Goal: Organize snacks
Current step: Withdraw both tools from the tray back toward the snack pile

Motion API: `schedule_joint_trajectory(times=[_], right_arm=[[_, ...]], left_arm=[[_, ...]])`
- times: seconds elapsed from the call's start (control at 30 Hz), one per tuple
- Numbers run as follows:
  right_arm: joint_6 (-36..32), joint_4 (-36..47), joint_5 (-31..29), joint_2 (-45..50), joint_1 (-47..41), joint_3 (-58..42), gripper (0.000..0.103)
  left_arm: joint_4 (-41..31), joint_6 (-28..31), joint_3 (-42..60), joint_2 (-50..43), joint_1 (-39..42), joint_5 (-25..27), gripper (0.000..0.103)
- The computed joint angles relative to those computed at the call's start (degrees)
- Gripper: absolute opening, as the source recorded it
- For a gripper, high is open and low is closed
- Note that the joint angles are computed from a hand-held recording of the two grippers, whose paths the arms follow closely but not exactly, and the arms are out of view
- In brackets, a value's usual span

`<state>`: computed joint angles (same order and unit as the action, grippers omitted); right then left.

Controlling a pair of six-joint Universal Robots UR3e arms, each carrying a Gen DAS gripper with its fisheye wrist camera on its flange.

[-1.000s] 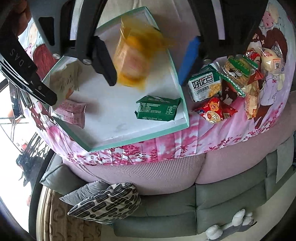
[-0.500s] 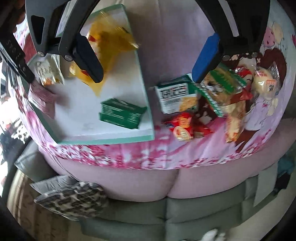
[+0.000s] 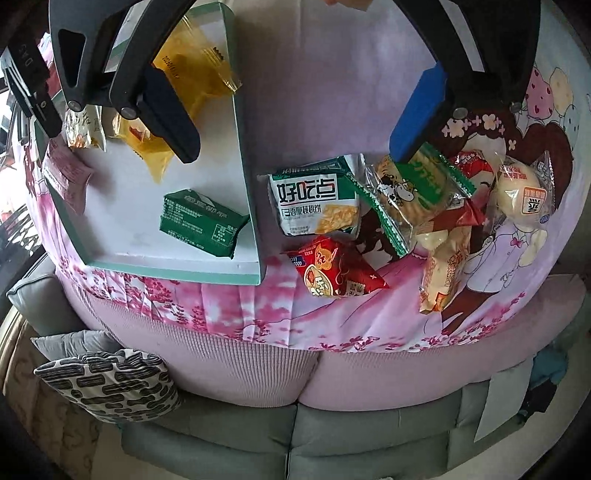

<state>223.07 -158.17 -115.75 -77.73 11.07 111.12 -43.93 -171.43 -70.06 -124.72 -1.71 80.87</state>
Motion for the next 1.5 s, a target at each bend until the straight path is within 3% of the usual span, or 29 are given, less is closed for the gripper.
schedule_joint_trajectory(times=[0.53,0.83,0.97,1.23,1.5], right_arm=[[-1.2,-3.7,-1.8,3.2,2.3,-2.4,0.103],[-0.7,-2.3,-0.9,6.2,4.8,-8.4,0.103],[-1.5,-0.5,-2.0,10.2,7.6,-14.6,0.103],[-1.9,-1.0,2.1,18.3,11.0,-26.1,0.103],[-7.5,0.2,6.0,27.9,14.4,-40.9,0.103]], left_arm=[[-0.7,1.1,-0.6,1.4,1.7,-2.0,0.102],[-2.3,1.1,-0.1,2.9,8.3,-4.8,0.102],[-3.8,-0.5,0.7,2.6,12.1,-4.7,0.102],[-4.9,0.9,2.3,2.5,17.8,-5.0,0.102],[-8.6,2.4,6.9,-0.1,22.6,-5.9,0.102]])
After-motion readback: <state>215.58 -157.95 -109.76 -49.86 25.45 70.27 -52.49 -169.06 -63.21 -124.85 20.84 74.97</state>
